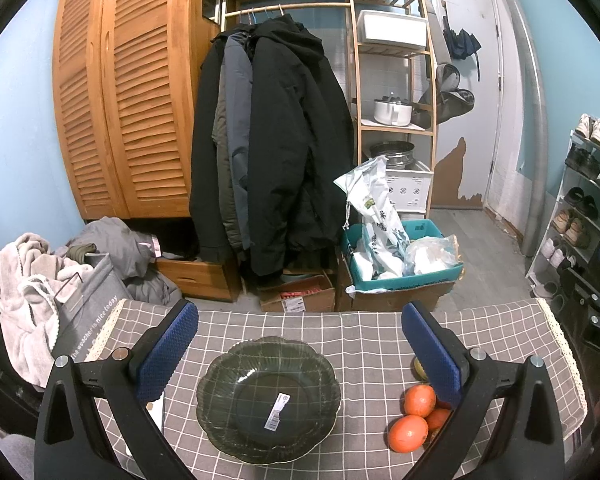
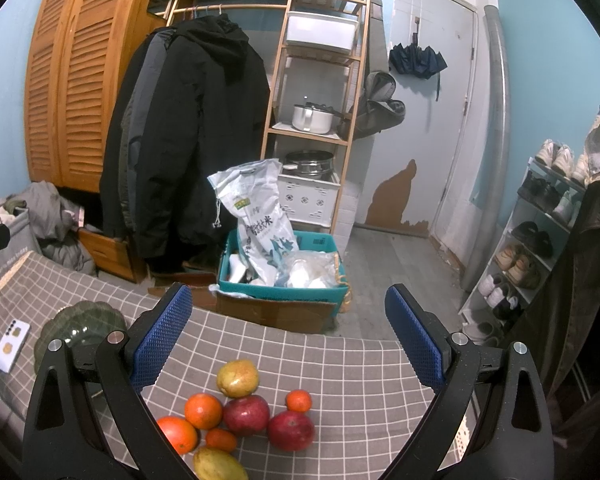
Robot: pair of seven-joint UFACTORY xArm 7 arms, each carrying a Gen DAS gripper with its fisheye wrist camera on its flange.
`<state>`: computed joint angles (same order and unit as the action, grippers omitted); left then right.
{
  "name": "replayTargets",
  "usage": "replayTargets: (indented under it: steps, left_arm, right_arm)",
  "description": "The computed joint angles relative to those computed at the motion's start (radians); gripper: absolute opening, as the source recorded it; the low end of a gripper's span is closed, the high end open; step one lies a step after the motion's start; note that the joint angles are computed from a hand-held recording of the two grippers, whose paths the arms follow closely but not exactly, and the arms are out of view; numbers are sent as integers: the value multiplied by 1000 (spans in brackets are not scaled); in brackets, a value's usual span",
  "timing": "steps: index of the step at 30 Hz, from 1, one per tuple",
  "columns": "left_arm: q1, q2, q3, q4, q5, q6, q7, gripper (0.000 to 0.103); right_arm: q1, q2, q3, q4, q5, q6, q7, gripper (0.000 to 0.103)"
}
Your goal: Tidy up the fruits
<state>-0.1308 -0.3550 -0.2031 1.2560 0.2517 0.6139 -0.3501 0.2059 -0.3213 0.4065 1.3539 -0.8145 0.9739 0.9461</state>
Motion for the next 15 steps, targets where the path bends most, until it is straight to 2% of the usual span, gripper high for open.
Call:
replayTargets:
  steps: [8, 15]
  left_arm:
    - [1, 2, -11, 10, 13, 22, -21, 103]
    - [-10, 10, 5, 8, 0, 16, 0, 103]
  right_arm:
    - [2, 2, 0, 0, -2, 2, 2, 95]
    - [5, 6, 1, 1, -5, 2, 5, 95]
